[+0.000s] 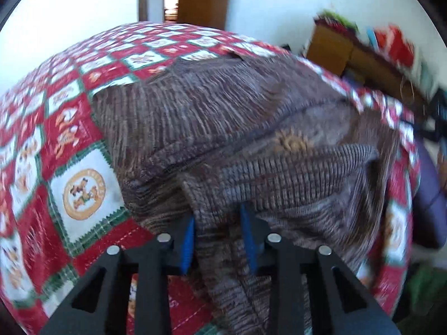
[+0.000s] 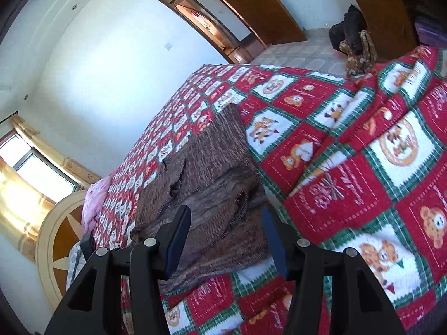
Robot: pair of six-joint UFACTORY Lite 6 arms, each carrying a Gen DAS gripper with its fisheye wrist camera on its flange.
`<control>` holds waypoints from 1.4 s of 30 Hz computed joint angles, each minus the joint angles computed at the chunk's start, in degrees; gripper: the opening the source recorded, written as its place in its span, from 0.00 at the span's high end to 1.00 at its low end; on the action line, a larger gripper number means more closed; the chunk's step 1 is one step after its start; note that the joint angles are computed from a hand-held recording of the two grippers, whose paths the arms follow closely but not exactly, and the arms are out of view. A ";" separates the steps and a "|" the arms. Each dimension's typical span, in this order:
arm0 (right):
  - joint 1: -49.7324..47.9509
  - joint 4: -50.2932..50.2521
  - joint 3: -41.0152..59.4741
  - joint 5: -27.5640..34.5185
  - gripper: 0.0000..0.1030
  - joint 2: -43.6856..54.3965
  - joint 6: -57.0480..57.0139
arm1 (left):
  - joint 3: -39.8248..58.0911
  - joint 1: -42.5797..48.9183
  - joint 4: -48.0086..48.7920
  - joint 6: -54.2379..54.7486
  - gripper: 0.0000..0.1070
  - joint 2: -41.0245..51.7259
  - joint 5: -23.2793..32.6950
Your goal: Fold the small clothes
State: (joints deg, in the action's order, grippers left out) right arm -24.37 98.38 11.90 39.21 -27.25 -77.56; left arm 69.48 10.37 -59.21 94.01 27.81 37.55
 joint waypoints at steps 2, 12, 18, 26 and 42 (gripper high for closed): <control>-0.74 0.44 -0.26 0.40 0.47 0.86 -1.01 | -1.06 0.47 -0.90 -0.44 0.72 -0.60 0.60; 2.24 -2.91 4.76 -9.21 0.47 2.21 -4.24 | -3.12 -0.37 -6.79 -0.85 0.65 -1.01 -1.08; 10.18 -14.31 10.08 -20.68 0.47 7.62 -3.88 | -4.32 0.87 -11.25 -4.93 0.93 -1.65 -0.98; 13.66 -2.82 19.41 -21.84 0.47 23.00 -19.10 | 0.75 6.95 -13.76 -16.65 0.93 3.97 5.59; 24.67 -0.85 38.02 -27.73 0.47 43.52 -24.86 | -3.99 4.98 -20.76 -7.52 0.93 1.17 1.58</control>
